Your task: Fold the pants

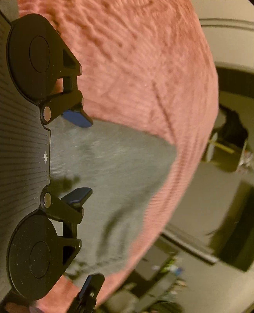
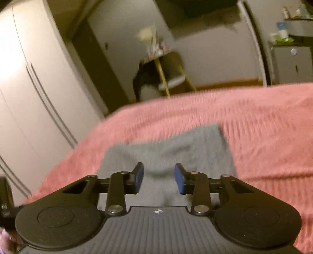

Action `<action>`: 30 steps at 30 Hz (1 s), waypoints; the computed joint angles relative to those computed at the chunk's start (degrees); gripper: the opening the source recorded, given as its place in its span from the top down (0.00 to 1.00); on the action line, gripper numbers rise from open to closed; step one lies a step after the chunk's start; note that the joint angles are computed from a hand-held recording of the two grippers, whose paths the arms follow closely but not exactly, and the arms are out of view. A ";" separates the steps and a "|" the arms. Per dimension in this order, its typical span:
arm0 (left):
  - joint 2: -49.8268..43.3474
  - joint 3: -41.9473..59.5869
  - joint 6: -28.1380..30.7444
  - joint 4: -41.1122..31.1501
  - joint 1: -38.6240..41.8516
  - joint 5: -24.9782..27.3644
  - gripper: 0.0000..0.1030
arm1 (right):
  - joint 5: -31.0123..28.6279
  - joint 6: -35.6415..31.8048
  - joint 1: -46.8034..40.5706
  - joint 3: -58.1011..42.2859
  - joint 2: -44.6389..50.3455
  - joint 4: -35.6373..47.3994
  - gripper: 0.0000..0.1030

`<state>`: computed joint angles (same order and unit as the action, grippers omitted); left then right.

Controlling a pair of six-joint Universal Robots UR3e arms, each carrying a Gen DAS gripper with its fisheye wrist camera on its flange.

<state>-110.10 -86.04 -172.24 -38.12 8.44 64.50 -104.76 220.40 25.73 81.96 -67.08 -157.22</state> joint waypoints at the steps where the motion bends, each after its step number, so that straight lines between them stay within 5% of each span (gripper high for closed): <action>1: -0.54 0.88 0.64 -1.38 -0.81 2.14 0.30 | 1.39 0.78 -0.50 -1.50 0.62 4.89 0.70; 4: -3.29 6.29 0.95 -7.50 -3.03 8.23 0.27 | 1.42 0.28 -0.41 -7.62 3.77 17.31 0.95; 7: -5.78 9.77 0.43 -11.11 -4.27 11.19 0.20 | 1.48 -0.89 -0.60 -10.71 5.37 20.44 0.97; 13: 0.28 1.58 -2.75 -5.12 0.61 3.36 0.20 | 2.96 -0.40 -1.25 -6.29 2.88 12.90 0.84; 16: 0.64 1.37 -4.85 -0.21 1.81 -0.06 0.15 | -2.39 -3.71 -0.01 -10.27 5.41 10.35 0.73; 25: -14.98 15.70 -10.01 10.25 -4.65 8.15 0.10 | -6.93 -16.47 -1.58 -41.43 24.85 21.87 0.71; 30: -20.83 19.01 -3.52 10.02 -6.09 11.52 0.08 | -10.83 -27.05 -1.10 -39.61 29.00 17.39 0.70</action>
